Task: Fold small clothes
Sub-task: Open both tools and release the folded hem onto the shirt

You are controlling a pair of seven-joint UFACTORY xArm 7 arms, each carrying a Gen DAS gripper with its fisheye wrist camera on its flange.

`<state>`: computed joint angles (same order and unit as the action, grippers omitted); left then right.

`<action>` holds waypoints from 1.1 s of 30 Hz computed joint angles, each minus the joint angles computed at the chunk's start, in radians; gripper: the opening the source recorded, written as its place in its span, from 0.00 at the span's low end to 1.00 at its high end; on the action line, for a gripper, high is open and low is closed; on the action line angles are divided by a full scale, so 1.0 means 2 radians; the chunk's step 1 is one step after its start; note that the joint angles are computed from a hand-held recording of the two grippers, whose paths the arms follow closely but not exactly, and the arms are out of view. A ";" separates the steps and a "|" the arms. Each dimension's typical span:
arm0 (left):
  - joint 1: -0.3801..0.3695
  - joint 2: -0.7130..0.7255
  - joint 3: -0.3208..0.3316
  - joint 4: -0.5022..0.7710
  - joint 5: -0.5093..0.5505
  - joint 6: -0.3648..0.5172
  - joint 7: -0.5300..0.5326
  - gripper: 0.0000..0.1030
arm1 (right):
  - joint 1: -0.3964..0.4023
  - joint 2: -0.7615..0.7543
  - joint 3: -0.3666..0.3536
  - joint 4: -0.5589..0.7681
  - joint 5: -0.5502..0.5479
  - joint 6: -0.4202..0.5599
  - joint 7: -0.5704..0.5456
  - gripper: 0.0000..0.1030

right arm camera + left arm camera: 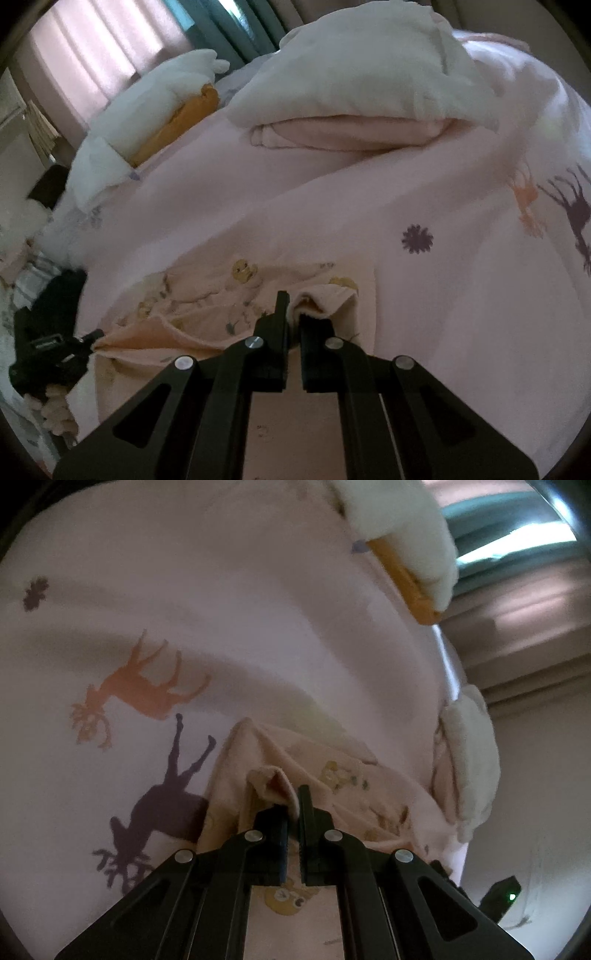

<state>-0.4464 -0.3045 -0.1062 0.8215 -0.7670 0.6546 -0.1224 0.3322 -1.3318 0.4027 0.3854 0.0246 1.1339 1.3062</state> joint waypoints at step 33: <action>0.009 -0.049 -0.090 -0.024 0.283 -0.001 -0.104 0.15 | 0.027 0.062 0.037 0.051 0.041 0.023 0.028 0.33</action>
